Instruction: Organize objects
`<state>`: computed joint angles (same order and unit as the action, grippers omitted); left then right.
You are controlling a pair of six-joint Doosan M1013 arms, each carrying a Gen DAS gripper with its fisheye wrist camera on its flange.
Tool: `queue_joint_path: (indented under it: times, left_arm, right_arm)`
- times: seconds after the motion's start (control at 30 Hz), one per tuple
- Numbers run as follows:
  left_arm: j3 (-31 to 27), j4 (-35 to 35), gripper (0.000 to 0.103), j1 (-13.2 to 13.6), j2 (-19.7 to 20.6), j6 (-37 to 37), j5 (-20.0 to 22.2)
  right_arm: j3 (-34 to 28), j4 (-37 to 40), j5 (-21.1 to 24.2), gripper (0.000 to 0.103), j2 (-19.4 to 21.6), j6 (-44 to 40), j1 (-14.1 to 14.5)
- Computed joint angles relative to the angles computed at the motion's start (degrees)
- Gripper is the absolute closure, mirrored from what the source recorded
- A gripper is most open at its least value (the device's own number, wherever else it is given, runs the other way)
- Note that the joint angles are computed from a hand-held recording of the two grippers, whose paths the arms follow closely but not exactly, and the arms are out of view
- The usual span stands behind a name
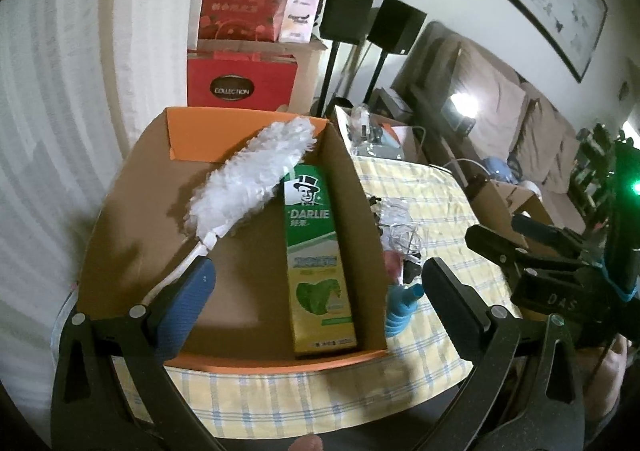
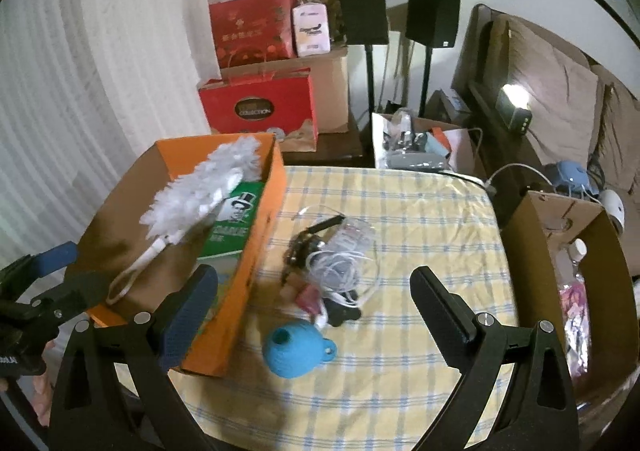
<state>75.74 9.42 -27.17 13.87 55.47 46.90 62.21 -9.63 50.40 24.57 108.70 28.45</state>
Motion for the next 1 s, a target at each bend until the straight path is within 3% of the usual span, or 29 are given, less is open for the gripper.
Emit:
queue_joint_path:
  times: [0.33, 0.7, 1.0]
  left_arm:
    - [-1.6, 1.6, 0.0, -1.8, 1.3, -1.0, 0.6]
    - [-0.4, -4.4, 0.0, -3.2, 2.3, 5.7, -5.2]
    - [-4.1, -5.4, 0.0, -3.1, 5.3, 6.1, -1.4]
  right_arm:
    - [3.4, -0.6, -1.4, 0.0, -2.2, -0.4, -1.7]
    - [5.7, 0.1, -1.6, 0.0, -2.8, 0.0, -4.4]
    - [5.1, 4.3, -1.4, 0.0, -1.6, -2.2, -6.2]
